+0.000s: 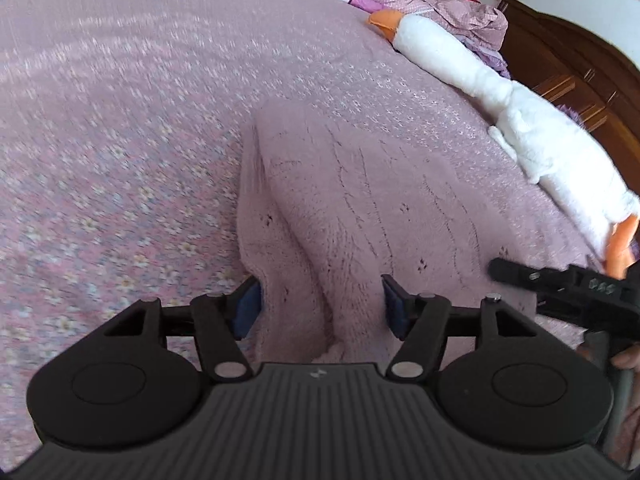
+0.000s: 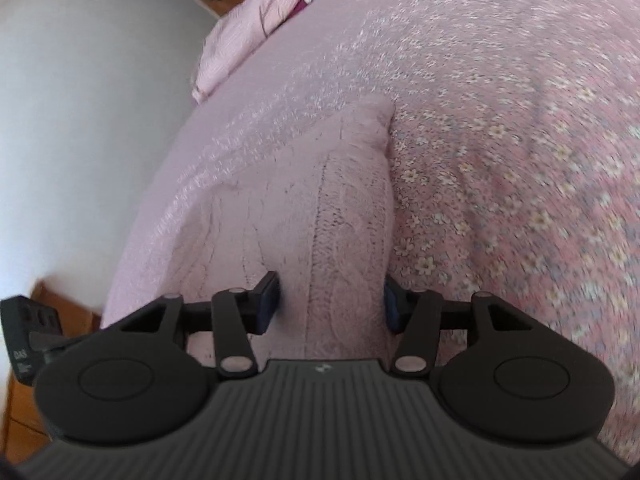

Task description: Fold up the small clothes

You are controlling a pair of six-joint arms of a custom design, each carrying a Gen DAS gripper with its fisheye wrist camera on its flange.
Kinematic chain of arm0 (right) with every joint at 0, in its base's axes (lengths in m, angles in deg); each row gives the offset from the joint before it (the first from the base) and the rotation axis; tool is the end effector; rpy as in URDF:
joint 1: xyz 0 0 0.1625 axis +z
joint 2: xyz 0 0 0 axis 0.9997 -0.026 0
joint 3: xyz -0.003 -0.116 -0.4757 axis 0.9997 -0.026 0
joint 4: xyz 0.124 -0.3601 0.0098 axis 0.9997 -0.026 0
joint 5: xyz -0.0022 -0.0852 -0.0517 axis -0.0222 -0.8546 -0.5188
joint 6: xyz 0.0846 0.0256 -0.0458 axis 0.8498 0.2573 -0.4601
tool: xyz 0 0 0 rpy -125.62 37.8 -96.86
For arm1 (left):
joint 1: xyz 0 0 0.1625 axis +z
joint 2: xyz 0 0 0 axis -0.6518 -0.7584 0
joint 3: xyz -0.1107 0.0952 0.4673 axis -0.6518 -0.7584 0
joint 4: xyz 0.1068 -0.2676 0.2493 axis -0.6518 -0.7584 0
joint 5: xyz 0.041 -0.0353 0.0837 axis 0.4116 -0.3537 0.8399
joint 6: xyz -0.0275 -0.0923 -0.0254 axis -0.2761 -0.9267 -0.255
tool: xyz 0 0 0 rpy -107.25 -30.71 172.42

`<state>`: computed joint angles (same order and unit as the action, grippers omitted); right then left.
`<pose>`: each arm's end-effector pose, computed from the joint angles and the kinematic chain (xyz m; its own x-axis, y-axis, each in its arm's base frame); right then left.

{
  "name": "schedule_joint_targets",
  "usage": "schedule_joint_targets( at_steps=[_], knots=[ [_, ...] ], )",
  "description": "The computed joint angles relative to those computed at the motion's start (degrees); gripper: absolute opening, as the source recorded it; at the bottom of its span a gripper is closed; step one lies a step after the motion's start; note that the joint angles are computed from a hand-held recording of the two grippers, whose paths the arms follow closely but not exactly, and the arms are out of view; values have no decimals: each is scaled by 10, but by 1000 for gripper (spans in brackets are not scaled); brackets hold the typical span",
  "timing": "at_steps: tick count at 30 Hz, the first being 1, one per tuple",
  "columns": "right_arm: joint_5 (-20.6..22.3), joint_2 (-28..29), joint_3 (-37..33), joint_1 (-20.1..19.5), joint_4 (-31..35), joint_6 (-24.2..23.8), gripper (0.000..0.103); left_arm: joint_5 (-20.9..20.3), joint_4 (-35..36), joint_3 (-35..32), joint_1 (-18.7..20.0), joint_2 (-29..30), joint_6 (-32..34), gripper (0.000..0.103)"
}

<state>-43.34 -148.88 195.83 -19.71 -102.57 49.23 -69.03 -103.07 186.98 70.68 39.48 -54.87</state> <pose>-0.0439 -0.5491 0.3289 -0.9688 -0.2451 0.0376 -0.2339 0.8529 -0.4668 -0.3323 -0.4326 0.0072 -0.9019 -0.1086 -0.4181 0.2007 0.7517 -0.6283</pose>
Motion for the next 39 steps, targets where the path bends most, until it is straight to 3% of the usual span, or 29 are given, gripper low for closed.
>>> schedule_joint_targets(
  at_steps=[6,8,9,11,15,22,23,25,29,31,33,39],
  knots=[
    [21,-47,54,-14,-76,-56,53,53,150,-10,-25,-11,-72,76],
    [40,-60,74,-20,-94,-86,43,67,186,-7,-28,-12,-92,81],
    [41,-63,79,-20,-92,-99,36,70,192,-4,-29,-14,-98,81],
    [33,-63,85,-20,-87,-123,35,71,170,8,-27,-13,-98,85],
    [-5,-38,108,-14,-152,-134,35,66,148,20,-30,-15,-120,86],
    [-7,-49,130,-12,-193,-124,37,66,237,3,-69,-25,-195,91],
    [-7,-53,134,-11,-199,-122,38,67,254,0,-76,-26,-210,97],
    [0,-54,143,-15,-213,-118,50,78,303,-8,-92,-26,-256,103],
    [21,-62,165,-27,-235,-127,55,83,388,-33,-112,-19,-311,103],
    [27,-66,187,-33,-266,-135,72,78,419,-45,-120,-11,-326,103],
    [38,-67,212,-43,-307,-144,80,73,433,-54,-125,-1,-331,103],
    [26,-70,242,-57,-333,-160,82,44,418,-64,-129,25,-313,103]
  ],
)
